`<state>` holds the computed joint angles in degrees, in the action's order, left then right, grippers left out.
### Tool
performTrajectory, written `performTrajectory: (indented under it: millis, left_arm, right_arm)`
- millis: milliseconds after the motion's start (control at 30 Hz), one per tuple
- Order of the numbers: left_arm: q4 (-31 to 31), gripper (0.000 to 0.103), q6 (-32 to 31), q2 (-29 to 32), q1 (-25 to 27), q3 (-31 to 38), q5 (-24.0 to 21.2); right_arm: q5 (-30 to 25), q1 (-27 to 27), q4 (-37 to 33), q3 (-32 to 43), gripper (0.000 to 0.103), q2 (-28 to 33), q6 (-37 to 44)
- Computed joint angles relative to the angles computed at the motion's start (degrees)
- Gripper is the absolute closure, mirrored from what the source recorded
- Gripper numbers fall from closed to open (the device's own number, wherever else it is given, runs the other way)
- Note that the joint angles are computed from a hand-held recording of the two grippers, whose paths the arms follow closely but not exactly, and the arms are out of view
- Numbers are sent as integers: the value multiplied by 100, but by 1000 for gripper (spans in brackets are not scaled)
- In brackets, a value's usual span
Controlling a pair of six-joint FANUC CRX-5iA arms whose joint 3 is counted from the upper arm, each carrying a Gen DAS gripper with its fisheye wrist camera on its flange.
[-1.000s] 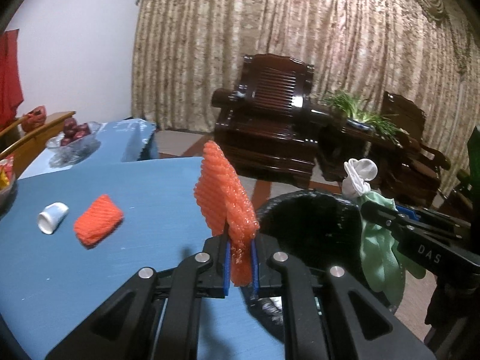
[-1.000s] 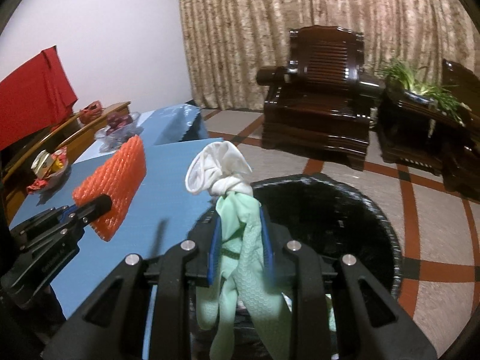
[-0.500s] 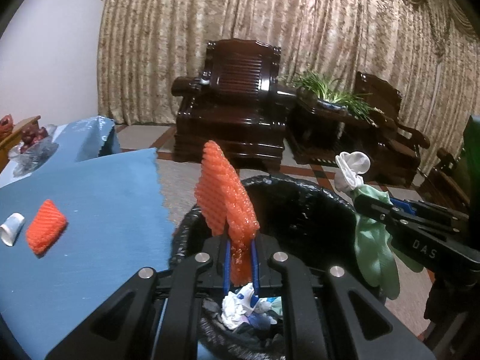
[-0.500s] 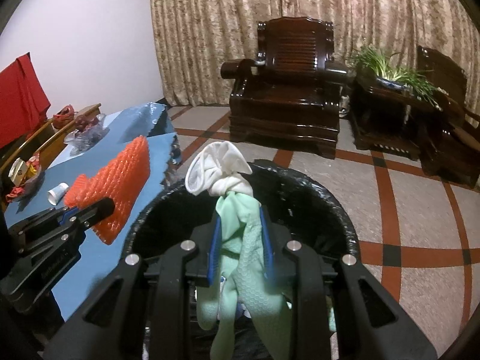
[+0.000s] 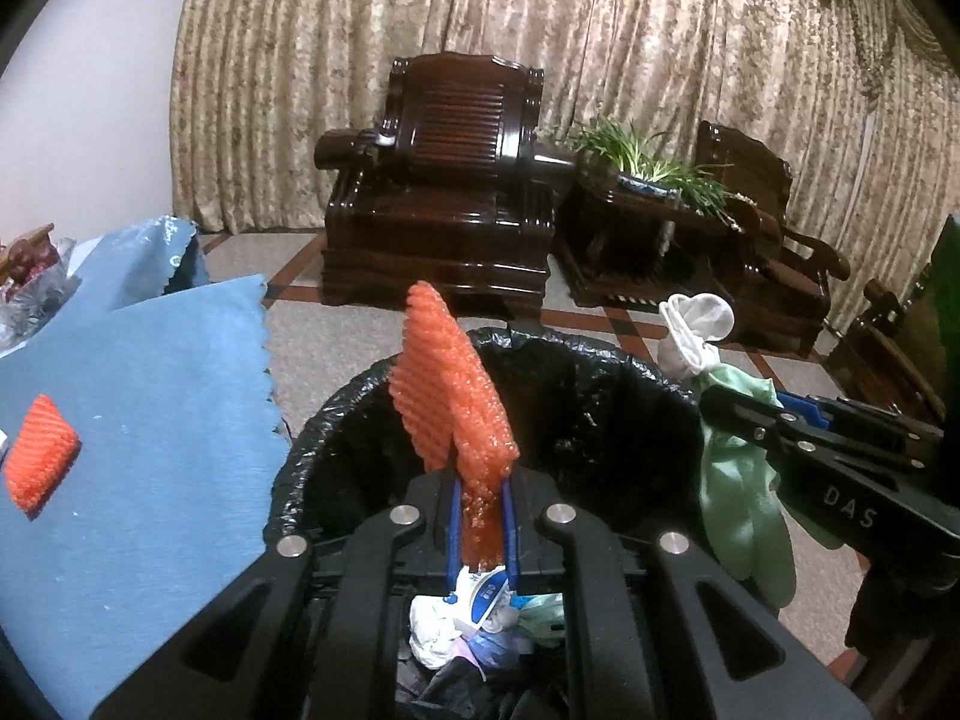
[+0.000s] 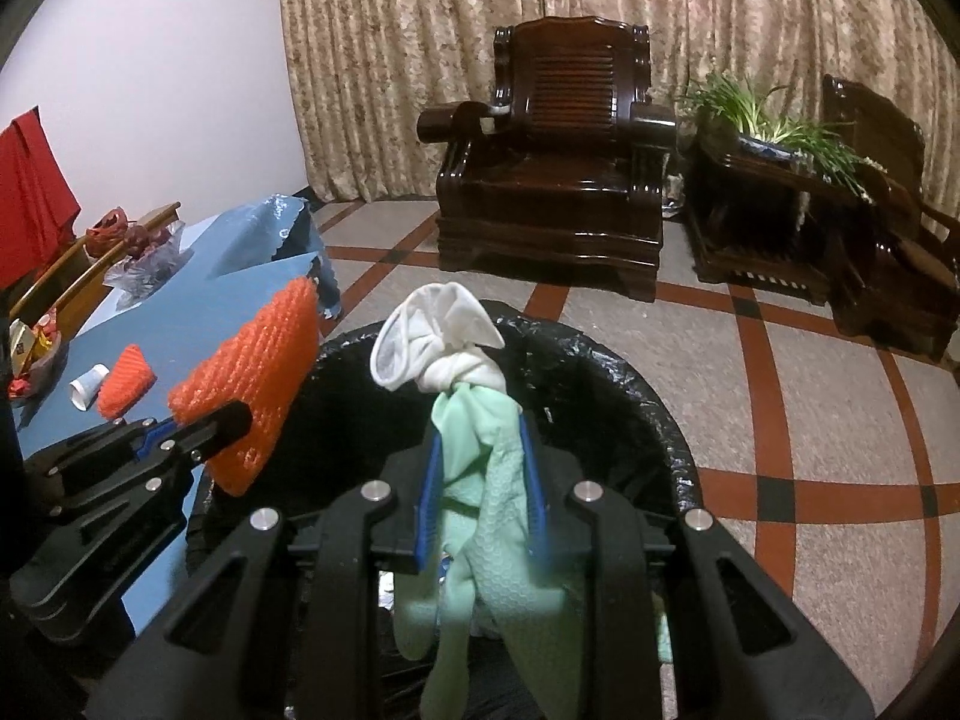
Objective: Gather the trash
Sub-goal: 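Open both tools to drop the net and glove into the bin, then return both tools to the table toward the second orange net and cup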
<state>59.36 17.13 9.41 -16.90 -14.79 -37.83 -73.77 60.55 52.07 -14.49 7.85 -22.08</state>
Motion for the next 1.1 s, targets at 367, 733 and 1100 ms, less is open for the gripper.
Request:
performTrajectory:
  millis: [367,733,1100]
  left_arm:
    - [-73,72,110,123,80,101,-305]
    - [450,15,-297,-226,370,-288,-61]
    - [545,6,-204,-670,893,-551,293]
  right_arm:
    - [-105,-29,-143,2,63,44,18]
    - [-455,148,91,41,6,130,-263]
    - [-280,143,541,543,5,441,-100]
